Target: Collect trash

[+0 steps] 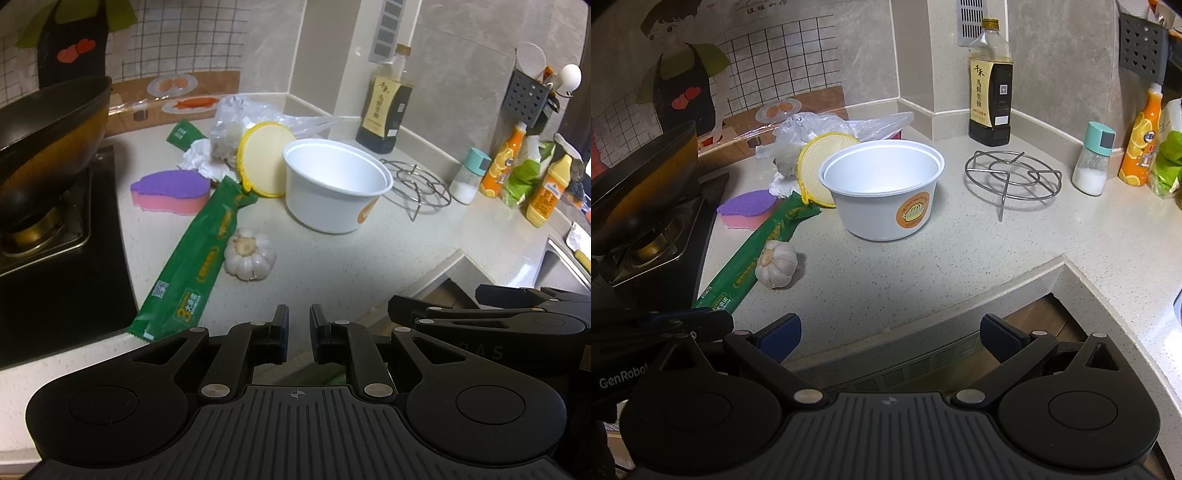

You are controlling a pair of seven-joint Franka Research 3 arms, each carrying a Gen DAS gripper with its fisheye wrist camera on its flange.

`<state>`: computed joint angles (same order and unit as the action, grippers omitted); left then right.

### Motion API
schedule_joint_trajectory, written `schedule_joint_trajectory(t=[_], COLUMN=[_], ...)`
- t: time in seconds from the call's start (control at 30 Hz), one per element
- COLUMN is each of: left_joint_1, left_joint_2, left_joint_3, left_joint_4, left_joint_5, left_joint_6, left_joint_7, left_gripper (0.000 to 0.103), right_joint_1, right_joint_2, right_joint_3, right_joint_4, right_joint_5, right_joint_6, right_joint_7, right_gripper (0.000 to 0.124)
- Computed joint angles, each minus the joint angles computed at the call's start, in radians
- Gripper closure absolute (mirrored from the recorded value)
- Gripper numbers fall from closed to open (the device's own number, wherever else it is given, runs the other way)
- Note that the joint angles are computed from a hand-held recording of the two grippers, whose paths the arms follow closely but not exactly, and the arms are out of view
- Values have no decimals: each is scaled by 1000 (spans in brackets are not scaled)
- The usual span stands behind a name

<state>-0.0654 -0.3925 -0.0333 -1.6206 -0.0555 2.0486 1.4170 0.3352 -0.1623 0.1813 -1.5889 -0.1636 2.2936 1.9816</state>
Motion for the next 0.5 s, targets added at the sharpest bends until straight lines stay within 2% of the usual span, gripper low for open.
schedule_joint_trajectory(t=[0.5], left_joint_1=[4], left_joint_2=[6], left_joint_3=[1], left_joint_4=[3], left_joint_5=[-2], left_joint_6=[4], left_joint_7=[2], left_gripper=[88], right_joint_1=[1], right_joint_2=[6], right_joint_3=[-2], right_joint_4=[5], right_joint_5=[1], right_joint_6=[-5], right_joint_7=[8], right_gripper=[21])
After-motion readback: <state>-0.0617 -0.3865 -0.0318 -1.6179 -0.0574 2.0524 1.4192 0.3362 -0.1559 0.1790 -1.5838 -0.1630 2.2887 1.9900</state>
